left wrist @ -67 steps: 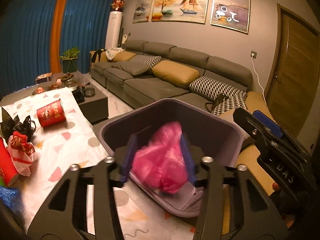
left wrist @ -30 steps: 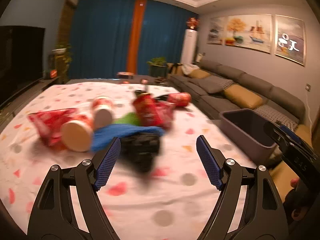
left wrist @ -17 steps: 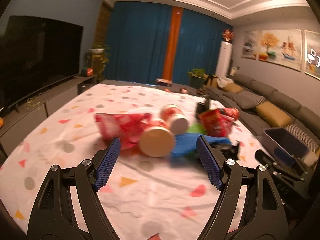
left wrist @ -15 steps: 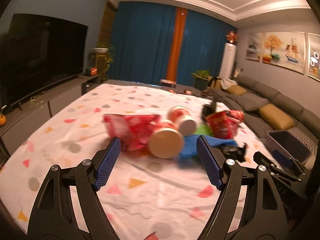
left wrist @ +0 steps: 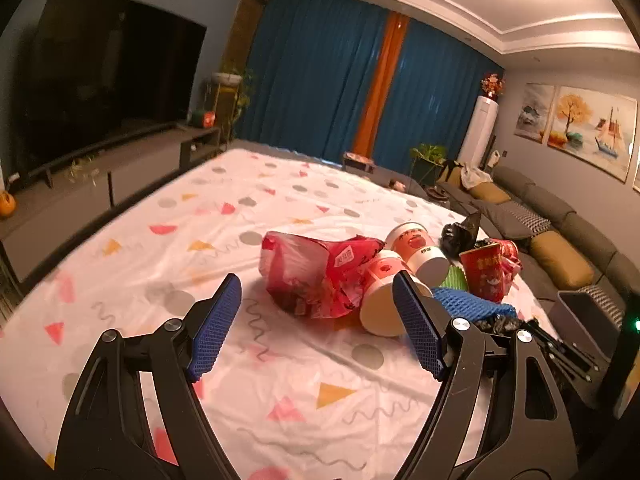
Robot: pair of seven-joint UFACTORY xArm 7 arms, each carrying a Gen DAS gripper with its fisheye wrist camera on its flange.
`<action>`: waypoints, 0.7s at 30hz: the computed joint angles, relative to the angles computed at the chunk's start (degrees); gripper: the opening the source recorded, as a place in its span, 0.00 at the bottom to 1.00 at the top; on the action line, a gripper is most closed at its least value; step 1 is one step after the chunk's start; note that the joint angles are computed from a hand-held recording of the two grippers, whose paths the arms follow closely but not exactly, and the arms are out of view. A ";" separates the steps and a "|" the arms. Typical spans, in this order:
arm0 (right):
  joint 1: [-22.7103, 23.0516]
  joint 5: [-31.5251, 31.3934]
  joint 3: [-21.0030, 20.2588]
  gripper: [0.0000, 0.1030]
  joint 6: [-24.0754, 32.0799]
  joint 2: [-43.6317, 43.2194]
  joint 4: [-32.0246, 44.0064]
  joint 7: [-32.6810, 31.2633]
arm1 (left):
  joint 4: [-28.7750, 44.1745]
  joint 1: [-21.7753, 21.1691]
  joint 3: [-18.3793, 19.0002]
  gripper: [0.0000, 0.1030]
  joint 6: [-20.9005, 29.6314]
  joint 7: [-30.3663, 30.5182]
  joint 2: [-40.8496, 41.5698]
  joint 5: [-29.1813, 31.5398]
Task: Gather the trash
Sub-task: 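Grasp the red snack bag with the left tool while the right tool grasps the black bag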
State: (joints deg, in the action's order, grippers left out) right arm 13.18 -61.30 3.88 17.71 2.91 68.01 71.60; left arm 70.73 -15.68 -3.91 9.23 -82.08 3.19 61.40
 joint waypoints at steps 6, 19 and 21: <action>-1.27 -7.02 0.46 0.04 0.11 -4.16 -3.22 6.14 | 4.15 -0.70 0.62 0.71 0.10 11.53 4.58 -13.14; -8.35 -12.50 4.85 0.04 -1.85 -12.77 -10.60 12.92 | 11.69 0.27 -3.12 0.10 3.00 38.95 13.46 -41.80; -9.02 -12.39 5.18 0.04 -2.35 -13.49 -11.30 12.99 | 11.11 -0.18 -2.68 0.02 1.83 40.80 13.50 -44.12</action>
State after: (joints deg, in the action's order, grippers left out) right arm 4.16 -73.70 9.06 15.36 -10.58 56.71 84.59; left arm 81.84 -15.86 -6.60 11.05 -41.28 16.69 17.28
